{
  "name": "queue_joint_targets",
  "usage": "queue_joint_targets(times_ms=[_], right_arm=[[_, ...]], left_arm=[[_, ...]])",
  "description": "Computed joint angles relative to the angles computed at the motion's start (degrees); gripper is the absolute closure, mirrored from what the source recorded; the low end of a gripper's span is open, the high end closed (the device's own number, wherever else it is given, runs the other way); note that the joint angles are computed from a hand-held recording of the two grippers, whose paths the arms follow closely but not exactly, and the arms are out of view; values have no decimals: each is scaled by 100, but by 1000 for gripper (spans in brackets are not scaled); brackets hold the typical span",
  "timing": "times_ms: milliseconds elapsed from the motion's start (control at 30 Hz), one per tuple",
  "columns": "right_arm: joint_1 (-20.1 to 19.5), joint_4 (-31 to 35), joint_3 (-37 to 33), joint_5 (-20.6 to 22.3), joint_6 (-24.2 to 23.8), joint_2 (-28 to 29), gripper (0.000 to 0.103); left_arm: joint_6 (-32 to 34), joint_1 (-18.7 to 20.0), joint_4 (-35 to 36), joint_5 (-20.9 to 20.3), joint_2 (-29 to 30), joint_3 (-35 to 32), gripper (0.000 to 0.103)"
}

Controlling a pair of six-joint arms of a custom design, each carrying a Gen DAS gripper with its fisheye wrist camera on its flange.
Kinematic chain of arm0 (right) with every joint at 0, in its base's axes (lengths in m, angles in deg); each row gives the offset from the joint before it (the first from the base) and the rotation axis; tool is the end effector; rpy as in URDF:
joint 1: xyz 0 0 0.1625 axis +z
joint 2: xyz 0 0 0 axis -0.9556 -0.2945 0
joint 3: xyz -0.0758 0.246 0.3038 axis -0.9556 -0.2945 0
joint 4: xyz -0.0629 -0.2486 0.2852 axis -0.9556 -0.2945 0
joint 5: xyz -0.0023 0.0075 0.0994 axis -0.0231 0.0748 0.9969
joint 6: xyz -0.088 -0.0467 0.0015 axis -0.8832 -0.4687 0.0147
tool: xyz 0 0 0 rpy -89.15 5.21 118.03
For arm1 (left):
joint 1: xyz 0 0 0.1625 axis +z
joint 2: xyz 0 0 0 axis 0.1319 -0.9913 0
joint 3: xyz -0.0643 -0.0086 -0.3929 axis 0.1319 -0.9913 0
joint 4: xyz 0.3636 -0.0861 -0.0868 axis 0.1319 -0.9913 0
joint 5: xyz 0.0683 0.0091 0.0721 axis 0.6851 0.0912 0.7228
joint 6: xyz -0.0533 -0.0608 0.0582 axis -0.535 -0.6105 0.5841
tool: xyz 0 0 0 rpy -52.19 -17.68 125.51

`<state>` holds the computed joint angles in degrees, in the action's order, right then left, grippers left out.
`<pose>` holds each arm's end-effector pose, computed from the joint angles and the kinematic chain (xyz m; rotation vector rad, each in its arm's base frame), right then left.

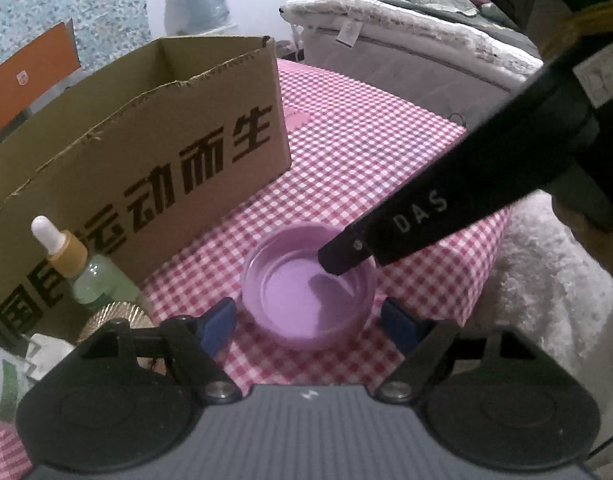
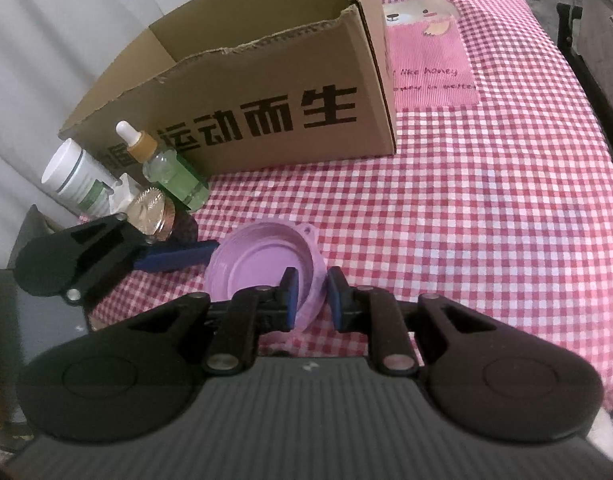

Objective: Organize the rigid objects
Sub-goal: 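Grasp the lilac plastic lid by its rim with the right tool, then carry the lilac lid into the box and open the right tool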

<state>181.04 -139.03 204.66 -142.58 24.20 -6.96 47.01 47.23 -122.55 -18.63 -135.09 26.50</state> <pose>0.2081 -0.4193 0.1356 -0.3735 -2.4667 0.8997 -0.1787 -0.5257 0.0953 1.9858 2.1028 -0.0703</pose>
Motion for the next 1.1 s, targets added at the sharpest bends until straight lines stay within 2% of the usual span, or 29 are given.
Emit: queue_joint_targets(times_ms=[100, 167, 300, 500, 600, 733, 833, 900, 1000, 1100], right_arm=[[-27, -124, 8, 50, -64, 24, 87], [-35, -155, 13, 84, -76, 26, 87], [36, -146, -3, 15, -43, 42, 88], [518, 131, -260, -433, 23, 4, 88], [863, 248, -579, -782, -190, 38, 88], [1126, 124, -1173, -969, -1011, 193, 87], [1061, 155, -1706, -689, -1650, 280, 87], [929, 286, -2027, -434, -1946, 325, 87], [579, 935, -2590, 113, -2002, 349, 86], [100, 1900, -3213, 737, -1742, 427, 86]], left_arm=[[-77, 0, -28, -11, 44, -32, 23], [-75, 4, -99, -28, 53, -21, 28], [-95, -21, -157, -24, -15, 45, 28], [-82, -93, -331, -344, -483, 192, 28], [11, -168, -512, -509, -755, 186, 28], [115, -261, -625, -552, -917, -106, 28], [105, -270, -573, -490, -791, -589, 29], [-34, -259, -248, -325, -579, -1081, 29], [-300, -163, 434, -93, -86, -1981, 29], [-682, -45, 1508, 225, 578, -3104, 29]])
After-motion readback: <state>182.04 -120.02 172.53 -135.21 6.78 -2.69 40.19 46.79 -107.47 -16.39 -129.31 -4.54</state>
